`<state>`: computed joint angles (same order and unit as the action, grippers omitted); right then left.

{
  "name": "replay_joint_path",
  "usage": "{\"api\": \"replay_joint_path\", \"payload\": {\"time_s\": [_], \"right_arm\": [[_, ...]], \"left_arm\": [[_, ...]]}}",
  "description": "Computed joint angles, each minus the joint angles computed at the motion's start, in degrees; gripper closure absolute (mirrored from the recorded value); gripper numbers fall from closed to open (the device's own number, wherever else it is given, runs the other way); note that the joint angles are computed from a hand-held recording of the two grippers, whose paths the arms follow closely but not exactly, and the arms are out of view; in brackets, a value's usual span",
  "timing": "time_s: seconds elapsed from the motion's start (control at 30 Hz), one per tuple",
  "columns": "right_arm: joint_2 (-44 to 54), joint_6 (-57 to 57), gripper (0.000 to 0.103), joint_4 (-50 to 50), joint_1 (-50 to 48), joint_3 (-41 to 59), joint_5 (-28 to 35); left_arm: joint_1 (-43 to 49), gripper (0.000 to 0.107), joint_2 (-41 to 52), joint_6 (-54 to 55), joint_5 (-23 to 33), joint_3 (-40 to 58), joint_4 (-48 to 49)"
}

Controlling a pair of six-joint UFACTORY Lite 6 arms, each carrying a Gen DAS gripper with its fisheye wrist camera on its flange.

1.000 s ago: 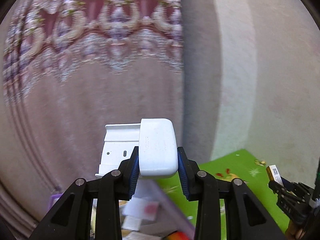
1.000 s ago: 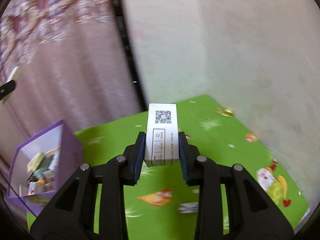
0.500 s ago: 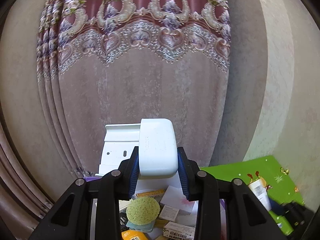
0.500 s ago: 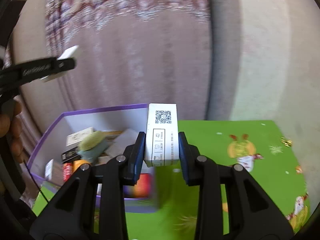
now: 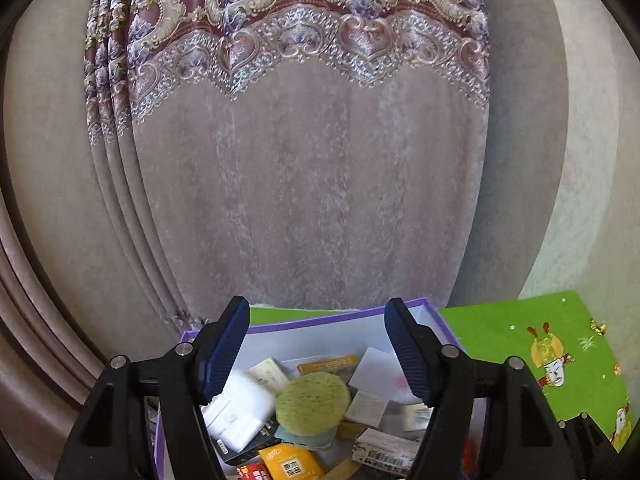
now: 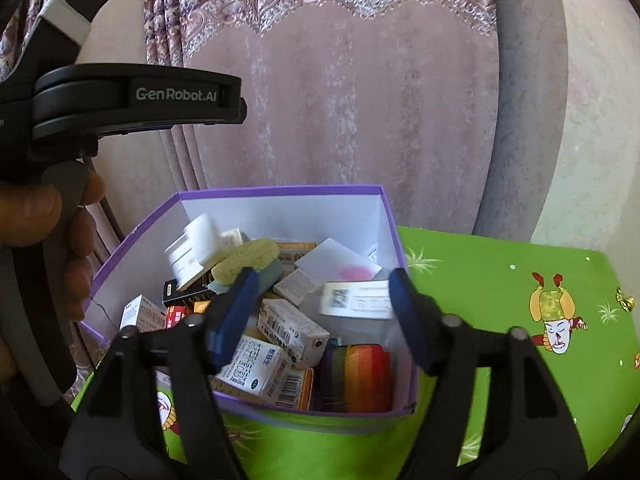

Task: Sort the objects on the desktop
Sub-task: 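Open both grippers to drop the plastic piece and QR-code box inside, then move the right gripper to the small blue-and-white box while the left gripper moves toward the gold ornament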

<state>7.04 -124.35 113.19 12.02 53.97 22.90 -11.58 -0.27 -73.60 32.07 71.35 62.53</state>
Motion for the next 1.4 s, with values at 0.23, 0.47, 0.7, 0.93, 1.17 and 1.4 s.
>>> {"api": "replay_joint_path", "payload": {"time_s": [0.23, 0.47, 0.7, 0.93, 1.17, 1.4], "right_arm": [[-3.0, -4.5, 0.029, 4.74, -1.63, -1.68, -1.72], [-6.71, -7.55, 0.024, 4.05, -9.8, -6.75, 1.54], [-4.44, -11.81, 0.022, 12.44, -21.23, -10.18, -3.63], [4.82, -11.91, 0.024, 4.9, -37.83, -9.48, 0.27], [13.16, -15.49, 0.03, 2.64, -42.42, -6.04, 0.07], [17.42, -21.3, 0.048, 9.23, -38.34, -2.76, -4.17]], "left_arm": [[-1.75, 0.035, 0.13, -1.35, -0.02, 0.79, 1.52], [-3.87, 0.035, -1.32, -2.02, -4.73, 0.57, 2.73], [-7.76, 0.03, 1.25, -0.6, -9.44, 4.51, 2.74], [-11.79, 0.03, 5.73, 3.21, -8.79, 10.17, 0.59], [-15.08, 0.029, 10.08, 6.67, -7.62, 14.98, -0.66], [-17.38, 0.029, 13.58, 8.51, -5.87, 18.59, -1.39]]}}
